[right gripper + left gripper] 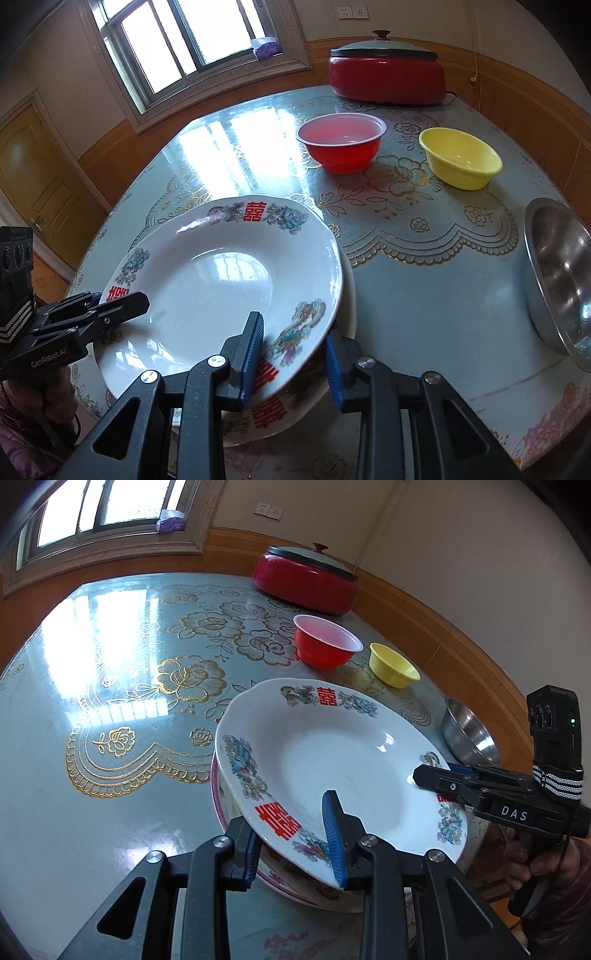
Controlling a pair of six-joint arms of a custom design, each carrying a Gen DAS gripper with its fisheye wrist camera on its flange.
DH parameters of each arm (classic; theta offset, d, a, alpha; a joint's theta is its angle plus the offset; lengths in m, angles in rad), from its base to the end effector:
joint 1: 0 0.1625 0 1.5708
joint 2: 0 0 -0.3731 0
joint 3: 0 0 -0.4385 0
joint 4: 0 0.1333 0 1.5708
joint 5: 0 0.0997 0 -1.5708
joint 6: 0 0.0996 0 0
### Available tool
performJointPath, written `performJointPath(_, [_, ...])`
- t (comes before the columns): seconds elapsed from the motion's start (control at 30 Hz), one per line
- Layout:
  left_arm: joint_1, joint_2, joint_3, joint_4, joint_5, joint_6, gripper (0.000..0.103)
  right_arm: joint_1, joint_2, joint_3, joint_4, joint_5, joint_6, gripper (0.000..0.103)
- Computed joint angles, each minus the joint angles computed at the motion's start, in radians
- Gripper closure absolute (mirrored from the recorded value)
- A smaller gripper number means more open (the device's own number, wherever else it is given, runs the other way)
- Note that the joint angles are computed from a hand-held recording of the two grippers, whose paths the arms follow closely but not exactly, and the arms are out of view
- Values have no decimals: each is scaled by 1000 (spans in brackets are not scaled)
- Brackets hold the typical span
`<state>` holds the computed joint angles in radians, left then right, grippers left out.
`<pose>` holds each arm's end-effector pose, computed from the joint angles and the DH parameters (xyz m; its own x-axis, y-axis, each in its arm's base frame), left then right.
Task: Organize plates and bowls
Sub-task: 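Carry the smaller plate with the left gripper over the plate stack, then lower the smaller plate onto the stacked plates with the left gripper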
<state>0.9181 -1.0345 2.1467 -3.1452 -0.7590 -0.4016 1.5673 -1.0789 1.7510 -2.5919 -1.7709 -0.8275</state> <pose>-0.1431 -0.5257 0.0731 -0.8966 -0.1298 -0.4234 0.2098 0.7174 -0.6643 0.1112 -0.6468 0.1607 -0.6655 -0.6435 0.3782 -0.7191 0.6885 -0.0939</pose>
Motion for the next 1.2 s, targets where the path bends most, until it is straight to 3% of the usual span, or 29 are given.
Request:
performJointPath(0.6, [-22,-9,11,49,3,-42,72,-30,-66,44,17,55,-39,73])
performJointPath(0.63, [-26,-6,8,61,16,-38,74,-32,-75,49,17,72,-48,79])
performJointPath(0.7, [-39,1,5,84,49,-37,74,-35,-101,50,70,134,-58,81])
performJointPath(0.77, [-37,0,8,70,39,-35,72,-20,-108,65,38,108,-90,81])
performJointPath(1.0, [-37,-35,46,40,23,-54,73,-43,-66,16,40,43,85,80])
performJointPath(1.13, [-39,-45,49,71,70,-92,73,-58,-61,8,54,61,135,73])
performJointPath(1.2, [-29,-58,59,48,54,-87,72,-56,-61,10,56,59,135,73])
